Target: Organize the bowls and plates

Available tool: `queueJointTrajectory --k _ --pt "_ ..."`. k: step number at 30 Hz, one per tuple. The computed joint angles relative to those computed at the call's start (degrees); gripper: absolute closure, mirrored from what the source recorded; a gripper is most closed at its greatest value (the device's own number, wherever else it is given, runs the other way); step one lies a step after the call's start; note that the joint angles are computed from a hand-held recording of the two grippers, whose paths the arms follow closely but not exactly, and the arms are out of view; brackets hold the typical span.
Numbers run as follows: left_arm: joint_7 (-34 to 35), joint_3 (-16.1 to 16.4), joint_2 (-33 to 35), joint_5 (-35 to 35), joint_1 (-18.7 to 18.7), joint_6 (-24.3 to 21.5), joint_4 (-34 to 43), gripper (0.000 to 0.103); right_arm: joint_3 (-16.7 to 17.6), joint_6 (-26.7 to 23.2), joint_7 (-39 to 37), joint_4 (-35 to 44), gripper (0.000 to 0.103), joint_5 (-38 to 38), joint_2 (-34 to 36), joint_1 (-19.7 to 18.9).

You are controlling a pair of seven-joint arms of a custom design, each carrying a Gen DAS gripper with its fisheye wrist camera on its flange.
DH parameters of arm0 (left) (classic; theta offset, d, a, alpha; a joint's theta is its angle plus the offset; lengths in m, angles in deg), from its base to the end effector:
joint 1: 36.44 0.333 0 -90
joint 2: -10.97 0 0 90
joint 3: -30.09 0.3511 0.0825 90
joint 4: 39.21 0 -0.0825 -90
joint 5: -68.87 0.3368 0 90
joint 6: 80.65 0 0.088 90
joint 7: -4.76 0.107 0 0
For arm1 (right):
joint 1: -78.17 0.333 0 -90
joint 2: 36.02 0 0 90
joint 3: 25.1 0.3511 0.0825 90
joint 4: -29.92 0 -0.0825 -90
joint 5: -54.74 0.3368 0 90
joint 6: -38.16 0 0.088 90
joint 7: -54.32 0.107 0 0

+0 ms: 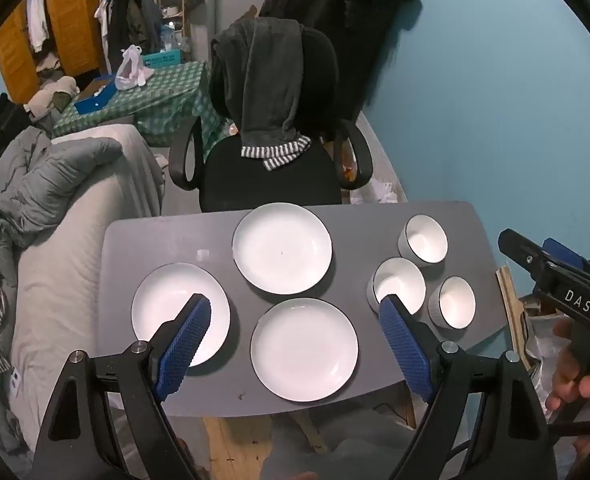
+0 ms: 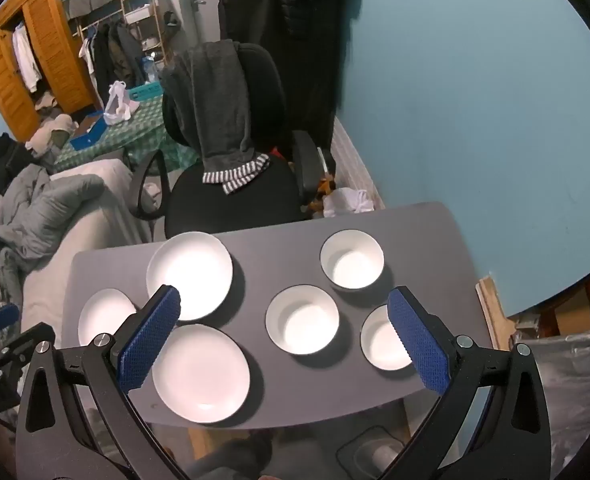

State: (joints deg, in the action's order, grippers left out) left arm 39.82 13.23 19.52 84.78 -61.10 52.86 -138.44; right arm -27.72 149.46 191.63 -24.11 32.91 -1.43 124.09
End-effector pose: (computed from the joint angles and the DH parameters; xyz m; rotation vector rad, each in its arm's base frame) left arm 0.4639 -0.3872 0.5895 -2.1448 1.9357 -0.6858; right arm 0.5355 0.4878 0.6068 -1.9154 1.8937 -0.5527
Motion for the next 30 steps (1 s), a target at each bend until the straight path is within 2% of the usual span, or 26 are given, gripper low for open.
queueJointTrajectory --k 1,4,5,6,7,8,10,15,18,28,30 --pt "-0.69 0.39 -1.22 0.32 0.43 2.53 -2.46 0.016 0.08 -0.73 -0.24 0.8 0.002 0.29 0.38 -0.05" --pt "2.01 0.74 -3.36 -3.06 2.39 6.38 -6.44 0.016 0.13 -1.17 -0.58 1.61 0.002 0.86 0.84 -0.15" --pt "2.91 0.87 -3.91 -4.04 3.08 6.45 -7.13 0.016 0.11 -0.93 -0.65 1.39 0.002 0.89 0.74 -0.15" --pt "2.78 1.18 -3.8 -3.79 3.4 3.39 -5.82 0.016 0.06 -0.87 -0.75 1.32 0.002 0.86 0.72 -0.11" --pt "2.4 0.76 -2.1 0.46 1.71 1.92 -2.51 0.016 0.06 -0.8 -0.88 1.24 0.002 0.86 0.68 -0.1" --pt "-1.4 -0.19 -0.65 4.67 -0.25 -0.23 -0.58 0.016 0.07 -0.53 -0.94 0.92 0.002 0.88 0.51 -0.12" --pt "-2.7 -0.27 0.28 5.25 -0.77 -0.93 0.85 0.016 0.11 -0.13 -1.0 0.3 0.002 0.99 0.12 -0.29" --pt "-2.74 0.07 -0.27 2.66 -0.23 0.86 0.1 0.016 0.12 0.09 -0.77 -0.41 0.002 0.83 -0.37 -0.01" --pt "-2.79 0.1 -0.3 2.45 -0.27 0.88 0.35 0.016 0.08 -2.03 -1.49 3.61 0.002 1.51 1.97 -0.13" --pt "-1.06 0.2 0.47 -0.38 0.53 2.81 0.3 0.016 -0.07 -2.46 -1.68 3.41 0.002 2.0 1.73 -0.08" --pt "-1.0 0.27 0.3 -1.01 0.74 3.35 -0.11 0.016 -0.22 -3.53 -2.12 6.21 0.002 2.38 3.52 0.02"
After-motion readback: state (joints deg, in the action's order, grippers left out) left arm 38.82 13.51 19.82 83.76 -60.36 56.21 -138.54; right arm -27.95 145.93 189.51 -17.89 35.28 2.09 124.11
